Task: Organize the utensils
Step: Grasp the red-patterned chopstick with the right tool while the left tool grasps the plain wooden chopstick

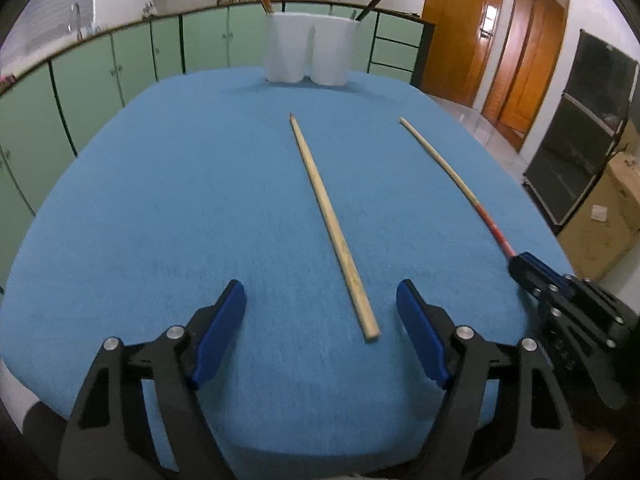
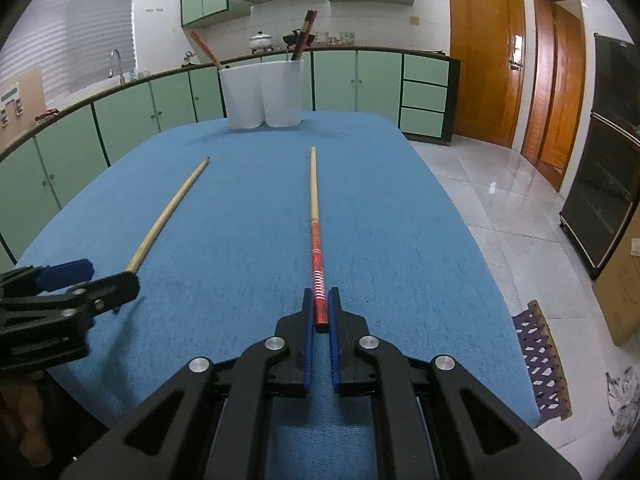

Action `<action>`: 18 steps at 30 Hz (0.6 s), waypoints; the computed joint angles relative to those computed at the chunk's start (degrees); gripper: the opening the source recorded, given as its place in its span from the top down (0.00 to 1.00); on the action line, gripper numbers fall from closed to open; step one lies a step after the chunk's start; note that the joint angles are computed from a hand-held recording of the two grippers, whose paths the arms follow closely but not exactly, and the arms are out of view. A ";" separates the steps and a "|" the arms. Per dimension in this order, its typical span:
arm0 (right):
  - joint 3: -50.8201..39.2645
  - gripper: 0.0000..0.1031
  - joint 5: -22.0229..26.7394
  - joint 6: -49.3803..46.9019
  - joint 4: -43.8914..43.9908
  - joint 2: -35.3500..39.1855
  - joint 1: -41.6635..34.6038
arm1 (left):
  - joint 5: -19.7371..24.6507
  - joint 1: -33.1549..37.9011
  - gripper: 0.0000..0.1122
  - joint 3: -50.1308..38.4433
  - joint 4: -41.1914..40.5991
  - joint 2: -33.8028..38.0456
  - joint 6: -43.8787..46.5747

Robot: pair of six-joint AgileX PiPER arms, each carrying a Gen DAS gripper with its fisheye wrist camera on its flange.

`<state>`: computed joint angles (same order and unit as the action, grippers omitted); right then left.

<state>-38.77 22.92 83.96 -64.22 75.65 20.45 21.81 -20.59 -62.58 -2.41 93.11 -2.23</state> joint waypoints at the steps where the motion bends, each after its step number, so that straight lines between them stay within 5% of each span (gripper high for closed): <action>1: -0.07 0.93 -0.30 0.04 -0.07 0.13 -0.17 | -0.54 -0.07 0.45 0.04 2.00 0.14 -1.80; 2: -0.28 0.93 -0.52 0.12 -0.21 0.36 -0.23 | -1.22 -0.26 0.49 0.26 4.25 0.17 -4.01; 4: -0.07 0.93 -0.87 0.43 -0.89 0.33 -0.17 | -2.41 0.12 0.76 0.90 4.95 -0.12 -4.56; 6: -0.66 0.93 -1.20 0.36 -1.59 1.10 0.20 | -3.36 1.60 0.92 1.53 1.08 -0.40 -1.42; 13: -0.66 0.94 -1.82 0.09 -4.12 1.48 4.62 | -5.25 5.57 0.95 6.51 0.39 -4.56 -1.97; 18: -0.59 0.93 -0.33 0.00 -3.92 1.34 9.37 | -4.00 8.77 0.87 9.64 -5.86 -7.85 7.35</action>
<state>-39.37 22.59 83.96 -68.14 77.00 29.81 17.81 -11.82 -52.95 -8.26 85.26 5.13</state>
